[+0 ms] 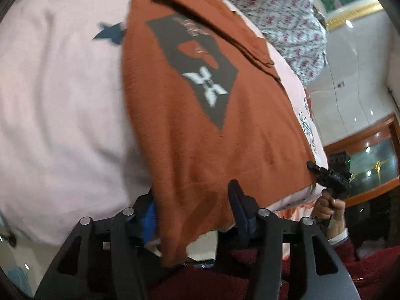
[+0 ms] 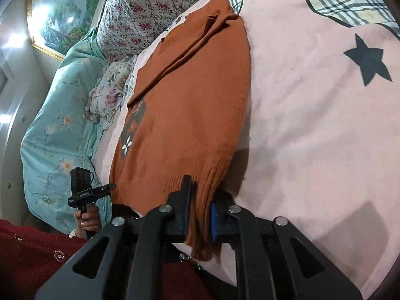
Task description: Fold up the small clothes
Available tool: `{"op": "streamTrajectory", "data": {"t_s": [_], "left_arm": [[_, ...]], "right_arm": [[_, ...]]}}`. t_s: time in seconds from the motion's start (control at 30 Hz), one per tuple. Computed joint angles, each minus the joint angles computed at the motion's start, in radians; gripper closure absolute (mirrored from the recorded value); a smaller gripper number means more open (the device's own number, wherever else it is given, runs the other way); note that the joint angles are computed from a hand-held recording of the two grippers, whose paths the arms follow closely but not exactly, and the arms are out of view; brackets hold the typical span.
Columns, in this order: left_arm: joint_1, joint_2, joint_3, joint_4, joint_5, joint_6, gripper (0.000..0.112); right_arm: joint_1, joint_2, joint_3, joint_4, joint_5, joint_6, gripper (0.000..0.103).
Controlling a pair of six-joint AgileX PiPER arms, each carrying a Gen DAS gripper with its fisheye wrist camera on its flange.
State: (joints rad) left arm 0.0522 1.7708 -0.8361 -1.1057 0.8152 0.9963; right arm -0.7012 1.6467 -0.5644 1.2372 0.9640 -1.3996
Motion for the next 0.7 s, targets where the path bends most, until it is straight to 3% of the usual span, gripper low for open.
{"op": "streamTrajectory", "data": {"t_s": [0.03,0.07,0.1,0.23,0.4,0.57,0.7], "left_arm": [[-0.038,-0.019,0.008,0.014,-0.056,0.001,0.103],[-0.049,-0.027,0.012,0.035,-0.071,-0.009,0.103],[-0.053,-0.037,0.021,0.031,-0.083,-0.004,0.104],[-0.010,-0.088,0.075,-0.065,-0.080,0.093,0.105],[0.014,-0.151,0.051,-0.076,-0.056,0.063,0.105],[0.044,-0.164,-0.086,-0.093,-0.019,0.023,0.105],[0.009,-0.042,-0.321,-0.098,-0.053,-0.054,0.105]], "right_arm": [[0.019,-0.005,0.004,0.008,-0.015,0.002,0.088],[0.033,-0.014,0.004,0.004,-0.025,0.005,0.089],[0.023,-0.025,0.008,0.000,-0.010,0.003,0.096],[-0.042,-0.066,0.034,-0.010,0.033,-0.033,0.096],[-0.026,-0.089,0.020,0.051,0.067,-0.041,0.097],[0.020,-0.150,-0.091,0.142,0.075,0.034,0.097],[0.141,-0.089,-0.286,0.224,-0.031,0.100,0.097]]}}
